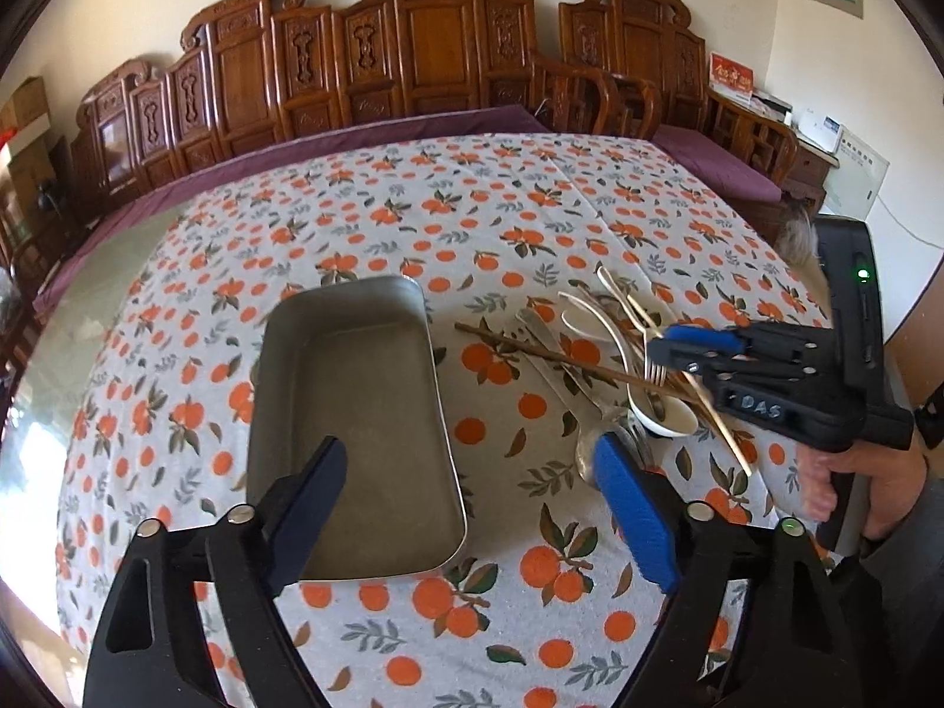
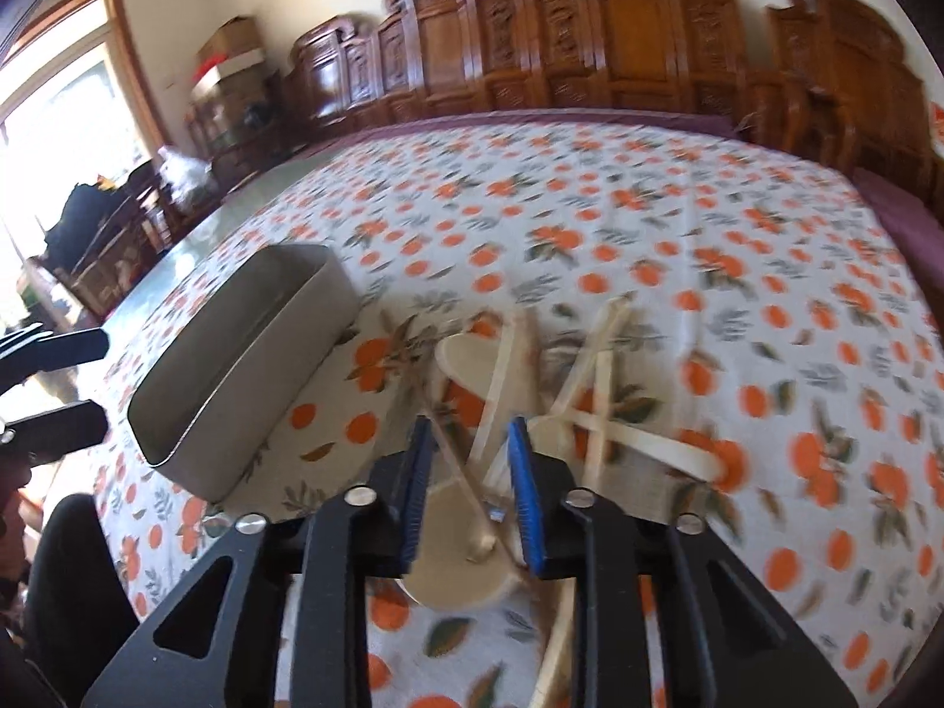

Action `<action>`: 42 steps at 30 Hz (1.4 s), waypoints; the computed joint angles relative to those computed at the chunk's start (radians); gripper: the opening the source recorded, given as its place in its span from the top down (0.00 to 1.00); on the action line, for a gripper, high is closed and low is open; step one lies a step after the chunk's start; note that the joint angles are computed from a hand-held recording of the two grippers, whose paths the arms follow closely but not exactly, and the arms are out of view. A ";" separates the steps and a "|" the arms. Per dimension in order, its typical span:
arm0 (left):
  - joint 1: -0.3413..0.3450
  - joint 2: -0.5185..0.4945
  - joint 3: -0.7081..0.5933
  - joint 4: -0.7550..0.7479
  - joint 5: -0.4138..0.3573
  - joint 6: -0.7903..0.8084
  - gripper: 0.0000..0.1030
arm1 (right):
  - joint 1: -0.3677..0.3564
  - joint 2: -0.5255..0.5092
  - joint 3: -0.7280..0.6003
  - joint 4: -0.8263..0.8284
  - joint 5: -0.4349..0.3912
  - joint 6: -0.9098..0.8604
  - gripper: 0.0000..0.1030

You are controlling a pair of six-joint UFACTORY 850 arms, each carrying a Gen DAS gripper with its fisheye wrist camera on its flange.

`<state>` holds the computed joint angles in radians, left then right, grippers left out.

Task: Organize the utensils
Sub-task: 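Move the left tool toward the metal spoons while the right tool approaches the wooden chopsticks, then grasp the smiley-face metal spoon with the left tool while the right tool grasps a wooden chopstick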

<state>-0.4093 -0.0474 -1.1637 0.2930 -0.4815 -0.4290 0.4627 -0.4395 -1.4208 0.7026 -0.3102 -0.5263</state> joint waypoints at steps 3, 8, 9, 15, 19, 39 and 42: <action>-0.002 -0.010 -0.005 0.006 0.006 -0.017 0.24 | 0.015 -0.050 -0.058 -0.083 -0.030 0.043 0.77; -0.004 -0.021 -0.012 0.010 0.010 -0.041 0.25 | 0.028 -0.098 -0.116 -0.202 -0.071 0.119 0.79; -0.004 -0.021 -0.013 0.010 0.011 -0.046 0.25 | 0.034 -0.106 -0.127 -0.252 -0.082 0.155 0.79; -0.011 -0.025 -0.011 0.037 0.007 -0.085 0.25 | 0.041 -0.136 -0.154 -0.298 -0.097 0.167 0.79; -0.021 -0.020 -0.006 0.068 0.000 -0.111 0.25 | 0.035 -0.141 -0.159 -0.272 -0.100 0.149 0.90; -0.068 -0.264 -0.227 -0.051 -0.123 -0.054 0.57 | -0.046 -0.018 -0.030 0.010 -0.001 -0.015 0.94; -0.071 -0.313 -0.274 -0.060 -0.167 -0.051 0.66 | -0.051 -0.012 -0.022 0.032 0.002 -0.027 0.94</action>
<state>-0.4800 -0.3602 -1.4375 0.2328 -0.6490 -0.4802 0.4121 -0.4517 -1.4426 0.7343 -0.3084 -0.5537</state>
